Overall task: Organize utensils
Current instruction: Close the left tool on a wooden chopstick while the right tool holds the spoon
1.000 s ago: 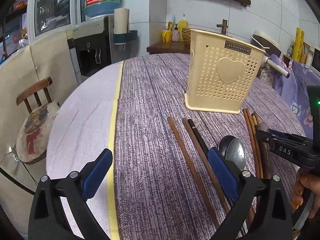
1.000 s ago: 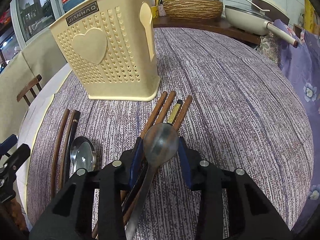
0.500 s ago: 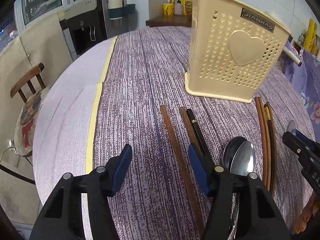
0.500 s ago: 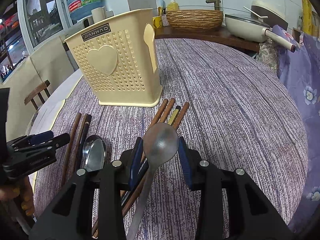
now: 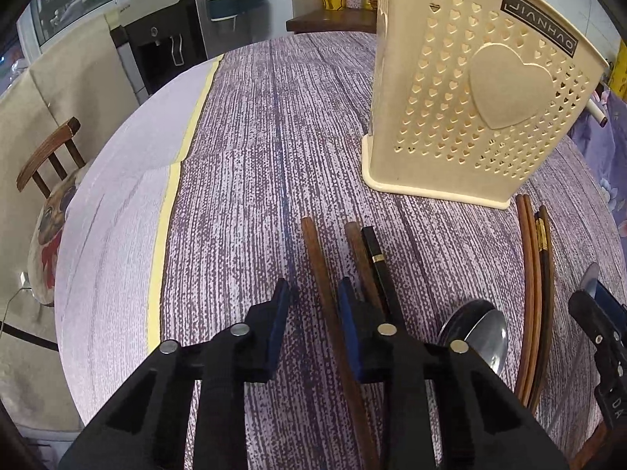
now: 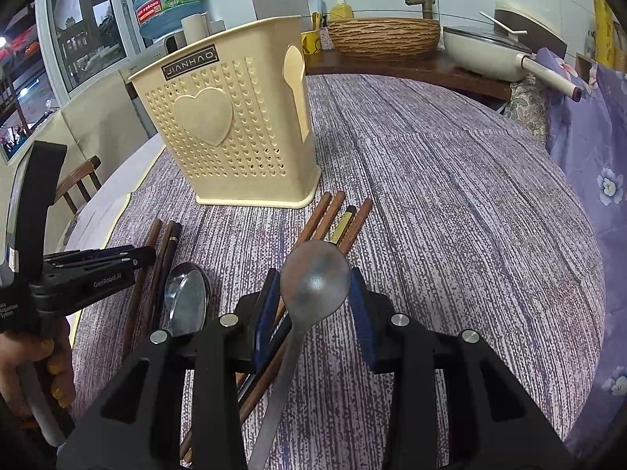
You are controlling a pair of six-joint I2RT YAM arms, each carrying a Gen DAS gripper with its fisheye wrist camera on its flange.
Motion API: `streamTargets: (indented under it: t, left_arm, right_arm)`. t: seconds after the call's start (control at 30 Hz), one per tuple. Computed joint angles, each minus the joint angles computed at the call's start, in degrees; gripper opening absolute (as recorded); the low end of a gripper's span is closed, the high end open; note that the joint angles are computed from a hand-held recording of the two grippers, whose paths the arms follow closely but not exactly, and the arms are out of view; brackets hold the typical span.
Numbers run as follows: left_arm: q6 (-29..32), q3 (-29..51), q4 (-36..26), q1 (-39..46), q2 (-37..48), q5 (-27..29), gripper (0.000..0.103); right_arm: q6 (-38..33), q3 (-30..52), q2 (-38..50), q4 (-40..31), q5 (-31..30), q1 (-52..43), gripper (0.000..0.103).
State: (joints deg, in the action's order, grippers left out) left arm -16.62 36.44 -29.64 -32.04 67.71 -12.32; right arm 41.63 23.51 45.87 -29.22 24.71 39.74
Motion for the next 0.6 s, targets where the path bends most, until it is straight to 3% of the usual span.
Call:
streamTargets:
  t: [0.17,0.6]
  left_arm:
    - [-0.91,1.61,-0.64,-0.55,1.76,0.00,0.011]
    - [-2.62,1.24,0.43,-1.67,1.60,0.71,0.009]
  right_arm:
    - [0.36,0.12,0.24,-0.20,0.57,0.59,0.037]
    - [1.30,0.12,0.30,-0.59,1.33,1.75,0.037]
